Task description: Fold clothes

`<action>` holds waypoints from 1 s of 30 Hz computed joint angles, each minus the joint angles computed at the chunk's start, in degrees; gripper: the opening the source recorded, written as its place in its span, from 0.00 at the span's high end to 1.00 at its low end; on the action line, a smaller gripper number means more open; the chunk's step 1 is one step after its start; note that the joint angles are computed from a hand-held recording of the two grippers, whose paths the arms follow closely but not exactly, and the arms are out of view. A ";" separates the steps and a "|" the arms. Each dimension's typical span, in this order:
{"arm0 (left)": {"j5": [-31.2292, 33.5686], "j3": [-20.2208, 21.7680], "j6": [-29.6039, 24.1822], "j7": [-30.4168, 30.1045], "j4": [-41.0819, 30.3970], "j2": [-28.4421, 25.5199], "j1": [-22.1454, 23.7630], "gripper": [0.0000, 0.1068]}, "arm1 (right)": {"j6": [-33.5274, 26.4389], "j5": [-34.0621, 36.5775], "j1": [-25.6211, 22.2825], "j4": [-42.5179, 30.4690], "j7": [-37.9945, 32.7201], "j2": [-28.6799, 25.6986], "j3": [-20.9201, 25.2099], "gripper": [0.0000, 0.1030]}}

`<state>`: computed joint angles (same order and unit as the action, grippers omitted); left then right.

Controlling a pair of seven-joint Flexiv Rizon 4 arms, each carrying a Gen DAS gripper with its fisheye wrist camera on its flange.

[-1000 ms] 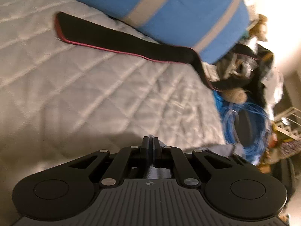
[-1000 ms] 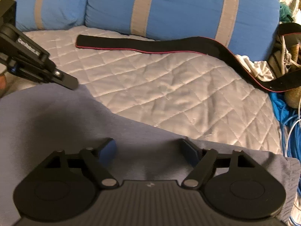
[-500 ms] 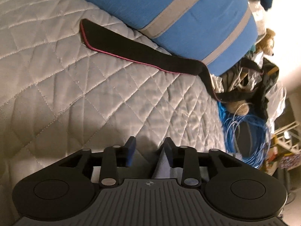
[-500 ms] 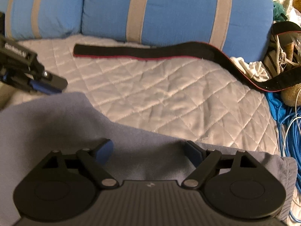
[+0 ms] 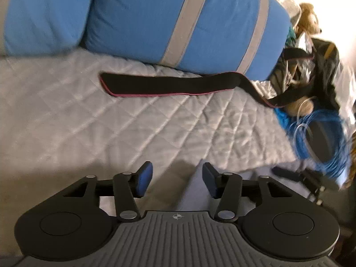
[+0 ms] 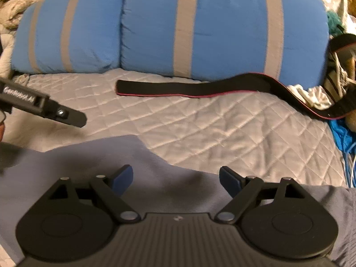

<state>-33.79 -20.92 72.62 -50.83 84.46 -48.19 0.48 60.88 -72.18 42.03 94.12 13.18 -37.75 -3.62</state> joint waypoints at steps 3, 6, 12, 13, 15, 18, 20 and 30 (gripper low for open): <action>2.02 1.37 4.43 1.04 4.63 3.26 0.12 0.42 | 0.56 -0.26 0.48 -1.70 -1.74 -1.08 0.07 0.11; 3.44 0.07 8.88 3.54 9.90 6.25 2.50 0.41 | 0.09 1.33 1.29 -3.98 -4.95 -2.69 0.34 0.10; 9.94 1.03 14.82 7.35 15.85 8.64 6.06 0.41 | -1.33 4.41 4.19 -8.64 -10.84 -5.66 -0.66 0.10; 10.42 -1.12 16.61 8.41 16.97 8.32 8.30 0.41 | -1.48 4.84 4.61 -9.43 -11.73 -6.17 -0.86 0.10; 11.78 -5.61 18.34 9.96 18.69 7.54 13.01 0.41 | -2.10 6.01 5.45 -10.84 -13.30 -7.12 -1.19 0.10; 13.79 -6.77 16.46 10.99 19.08 7.31 15.43 0.42 | -2.57 8.26 6.27 -12.94 -15.84 -8.36 -1.31 0.10; 14.70 -7.76 16.11 12.32 19.48 7.04 16.72 0.42 | -2.55 9.79 6.72 -14.29 -17.86 -9.11 -1.37 0.10; 14.48 -0.31 11.05 14.25 18.90 8.35 12.30 0.60 | -5.56 21.54 8.37 -19.80 -29.99 -12.86 0.71 0.09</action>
<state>-19.31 -21.23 83.67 -36.57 103.37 -39.84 12.78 55.32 -50.64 50.40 74.32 -16.81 -50.61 -2.92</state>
